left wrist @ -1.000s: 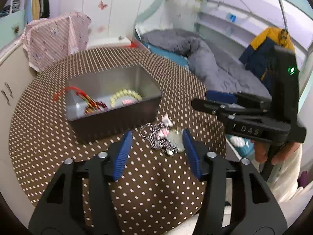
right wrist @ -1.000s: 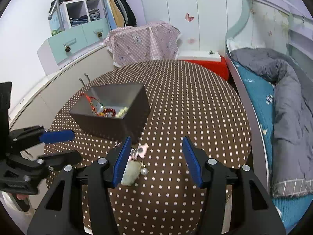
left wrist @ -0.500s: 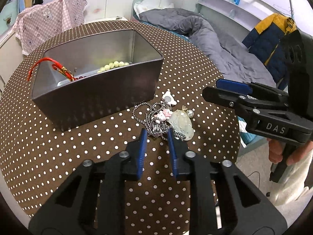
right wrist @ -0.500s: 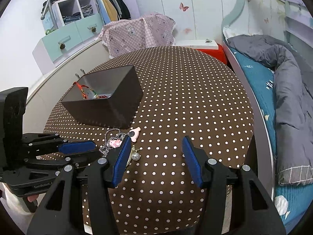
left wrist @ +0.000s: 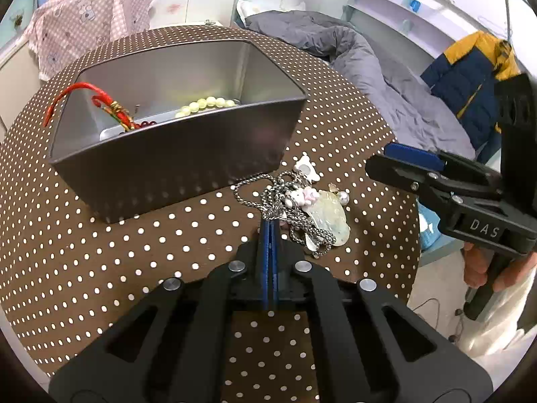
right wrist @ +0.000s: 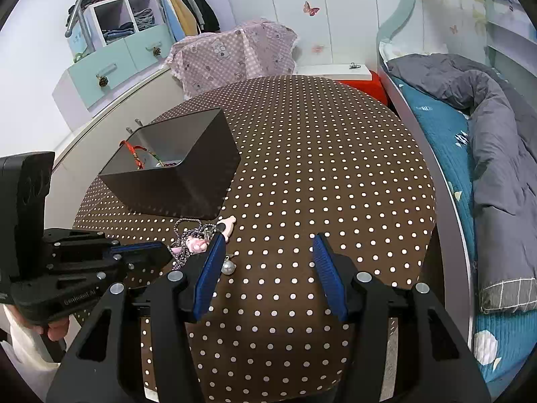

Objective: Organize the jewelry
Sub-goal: 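Move both tools to the silver chain necklace lying beside the box, then grasp the necklace chain with the left tool while the right tool approaches the pink charm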

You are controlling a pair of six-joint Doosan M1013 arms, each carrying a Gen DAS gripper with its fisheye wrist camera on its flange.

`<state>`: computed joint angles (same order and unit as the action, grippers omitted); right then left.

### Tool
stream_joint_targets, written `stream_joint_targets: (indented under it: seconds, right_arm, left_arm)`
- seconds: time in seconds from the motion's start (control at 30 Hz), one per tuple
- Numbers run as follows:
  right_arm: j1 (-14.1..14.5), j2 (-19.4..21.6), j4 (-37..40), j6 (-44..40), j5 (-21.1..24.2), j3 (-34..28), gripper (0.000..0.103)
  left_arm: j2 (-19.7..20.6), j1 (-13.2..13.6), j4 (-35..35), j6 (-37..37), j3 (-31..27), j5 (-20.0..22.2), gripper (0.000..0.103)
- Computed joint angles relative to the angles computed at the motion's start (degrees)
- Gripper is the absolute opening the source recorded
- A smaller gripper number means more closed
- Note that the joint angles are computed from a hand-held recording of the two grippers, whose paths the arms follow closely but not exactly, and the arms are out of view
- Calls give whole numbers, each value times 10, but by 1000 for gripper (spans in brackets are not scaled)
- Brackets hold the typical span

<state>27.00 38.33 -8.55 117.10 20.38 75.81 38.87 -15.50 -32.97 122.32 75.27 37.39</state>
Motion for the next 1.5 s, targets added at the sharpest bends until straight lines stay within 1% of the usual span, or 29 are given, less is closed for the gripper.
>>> stream_joint_targets:
  seconds: [0.17,0.27,0.33,0.4,0.47,0.53,0.63,0.8,0.9,1.0,1.17,1.23,1.27,1.3,1.33,1.37,1.4,1.43,1.5]
  right_arm:
    - [-1,-1,-6,10,-1,1,51]
    - [-1,-1,-3,7,0,0,51]
    - [0,0,-5,9,1,-1,51]
    - [0,0,-2,4,0,-1,51]
    - [1,0,-1,4,0,-1,51]
    - [1,-1,1,2,0,0,51]
    - [0,-1,-3,9,0,1,51]
    - [-3,-3,12,-3,-4,6,51]
    - [-3,-3,21,-16,-6,8,51]
    - [-3,-4,33,-33,-9,10,51]
    - [-2,-8,33,-51,-18,17,53]
    - [-1,-8,32,-52,-22,20,54]
    - [-1,-9,31,-53,-24,21,54]
    - [-1,-8,28,-50,-25,22,54]
    - [-2,-9,30,-51,-28,24,54]
    - [-2,-9,35,-54,-30,25,54]
    - [-3,-9,38,-55,-32,27,54]
    - [-5,-10,46,-61,-36,30,54]
    - [-7,-11,52,-62,-40,34,54]
  left_arm:
    - [-5,3,-8,7,5,-8,1]
    - [-11,2,-26,40,13,-15,1]
    - [-13,3,-42,50,14,-5,2]
    - [-8,9,-78,58,7,27,2]
    - [-8,10,-91,59,7,30,2]
    - [-7,7,-75,38,5,28,2]
    - [-1,3,-53,9,-5,43,2]
    - [-1,-7,-23,-14,-6,34,2]
    - [-3,-12,12,-43,-8,28,2]
    - [-3,-21,73,-96,-11,23,2]
    - [-4,-25,80,-106,-15,28,2]
    - [-2,-27,93,-125,-21,32,3]
    - [0,-27,102,-136,-25,36,11]
    - [2,-27,108,-150,-31,44,44]
    - [2,-25,89,-151,-30,42,64]
    - [-1,-21,50,-135,-22,24,74]
    - [-4,-20,40,-130,-17,20,74]
    - [-4,-22,52,-133,-20,25,74]
    - [-5,-27,77,-137,-20,20,73]
